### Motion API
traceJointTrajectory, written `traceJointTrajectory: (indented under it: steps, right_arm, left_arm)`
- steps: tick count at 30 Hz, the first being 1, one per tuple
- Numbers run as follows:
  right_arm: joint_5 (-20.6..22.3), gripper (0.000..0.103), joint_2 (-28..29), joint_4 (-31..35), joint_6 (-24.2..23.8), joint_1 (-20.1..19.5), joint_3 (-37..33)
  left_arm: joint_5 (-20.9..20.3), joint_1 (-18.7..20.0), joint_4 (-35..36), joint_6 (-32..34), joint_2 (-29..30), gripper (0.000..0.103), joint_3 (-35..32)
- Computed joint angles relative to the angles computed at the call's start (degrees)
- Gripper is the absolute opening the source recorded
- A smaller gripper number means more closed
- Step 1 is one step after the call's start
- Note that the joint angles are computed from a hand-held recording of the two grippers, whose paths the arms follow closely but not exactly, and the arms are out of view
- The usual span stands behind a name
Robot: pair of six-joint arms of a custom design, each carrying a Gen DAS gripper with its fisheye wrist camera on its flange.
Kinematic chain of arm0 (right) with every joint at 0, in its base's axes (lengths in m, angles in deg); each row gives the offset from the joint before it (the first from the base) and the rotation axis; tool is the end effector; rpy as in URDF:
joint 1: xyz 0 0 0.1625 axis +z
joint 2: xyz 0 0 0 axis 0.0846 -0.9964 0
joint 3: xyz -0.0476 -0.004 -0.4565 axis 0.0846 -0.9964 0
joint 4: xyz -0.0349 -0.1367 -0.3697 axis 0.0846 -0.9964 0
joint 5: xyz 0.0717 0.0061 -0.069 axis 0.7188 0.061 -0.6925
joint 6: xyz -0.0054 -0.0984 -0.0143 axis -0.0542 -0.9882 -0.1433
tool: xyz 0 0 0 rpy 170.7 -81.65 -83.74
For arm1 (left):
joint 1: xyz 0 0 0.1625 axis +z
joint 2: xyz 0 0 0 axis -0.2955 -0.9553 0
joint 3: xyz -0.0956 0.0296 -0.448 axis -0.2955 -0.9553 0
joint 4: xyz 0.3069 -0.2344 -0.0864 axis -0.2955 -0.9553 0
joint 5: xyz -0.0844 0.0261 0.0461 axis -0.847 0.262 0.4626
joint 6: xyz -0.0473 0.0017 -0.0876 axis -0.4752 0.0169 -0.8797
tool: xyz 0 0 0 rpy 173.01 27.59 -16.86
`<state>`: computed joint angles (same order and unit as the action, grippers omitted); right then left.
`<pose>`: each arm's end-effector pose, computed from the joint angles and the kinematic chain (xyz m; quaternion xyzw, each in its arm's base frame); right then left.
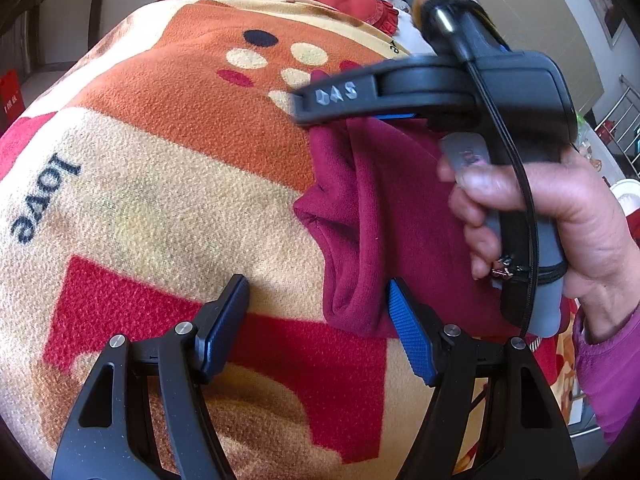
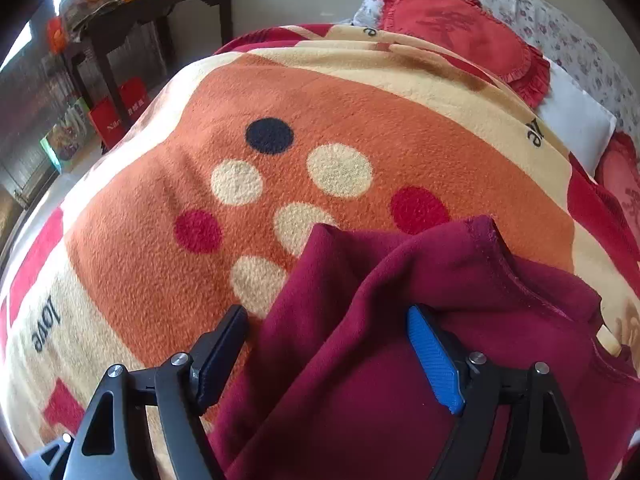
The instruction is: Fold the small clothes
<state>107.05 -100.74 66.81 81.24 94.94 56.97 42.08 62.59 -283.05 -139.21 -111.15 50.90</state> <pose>0.1978 -0.6423 -0.0575 0.4784 -0.8258 0.0666 0.2912 -0.1232 -0.4220 0.0148 -0.0781 0.9026 -0.3620 0.2195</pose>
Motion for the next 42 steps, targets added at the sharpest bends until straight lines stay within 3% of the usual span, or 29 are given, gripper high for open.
traceJointTrajectory:
  steps: [3,6,8,13,19,21,23,25,27,28,29,30,32,36,38,42]
  right_arm:
    - [-2.63,0.040,-1.90,0.86,-0.62,-0.91,1.70]
    - [-6.96,0.025,-3.13,6.13,1.78,-2.47,0.58]
    - [-10.51,0.021,-3.51,10.86,4.74,-3.59,-1.14]
    - [-17.97,0.017,-5.34,17.39,9.42,-5.88,-2.48]
    - [-21.08,0.015,-8.28,18.84,10.43,-6.73,-0.85]
    - [-21.71,0.015,-8.75,19.80,10.94,-7.04,-0.98]
    - [-21.99,0.015,-8.23,21.31,11.29,-7.17,-2.49]
    - [-22.25,0.015,-7.65,23.14,11.59,-7.34,-3.94]
    - [-22.55,0.015,-7.48,24.14,12.65,-7.50,-4.91]
    - [-23.18,0.016,-7.32,24.85,13.55,-7.68,-5.66]
    - [-24.03,0.023,-7.09,25.74,14.65,-7.89,-6.56]
    - [-24.43,0.044,-7.12,25.74,16.02,-7.98,-7.05]
    - [-25.27,0.074,-7.79,23.71,18.02,-8.02,-6.72]
    - [-23.22,0.077,-4.27,27.23,20.40,-6.37,-12.49]
    - [-19.50,0.081,-1.82,28.60,19.56,-4.83,-15.40]
    - [-12.07,0.078,4.02,31.56,18.46,-2.92,-21.48]
  left_arm:
    - [0.38,-0.11,0.39,0.02,0.18,0.072,-0.21]
    - [1.81,-1.09,4.38,-0.55,0.11,0.072,-1.07]
    - [2.44,-1.96,6.56,-0.08,-0.09,0.072,-1.54]
    - [2.95,-3.19,-0.58,8.77,0.95,0.072,-2.66]
    - [-0.77,2.60,0.14,12.65,-0.61,0.072,-7.86]
    - [-0.28,3.17,2.16,14.02,-0.69,0.072,-9.48]
    - [-1.84,4.05,-1.43,17.34,0.47,0.071,-10.69]
    - [-5.38,4.91,-7.59,20.89,1.59,0.060,-10.95]
    - [-5.40,4.40,-11.30,22.88,2.62,0.055,-11.19]
    - [-5.99,4.37,-12.25,23.68,2.82,0.049,-11.30]
    - [-6.50,4.23,-12.39,23.92,2.68,0.047,-11.35]
    - [-6.60,4.05,-12.30,24.01,2.58,0.047,-11.39]
    - [-6.77,3.97,-11.29,24.67,2.40,0.047,-12.08]
    - [-6.75,3.94,-9.84,24.14,2.15,0.047,-12.75]
    - [-6.73,4.08,-9.45,23.75,2.15,0.048,-12.99]
    - [-5.32,3.50,-7.22,22.42,2.05,0.048,-13.04]
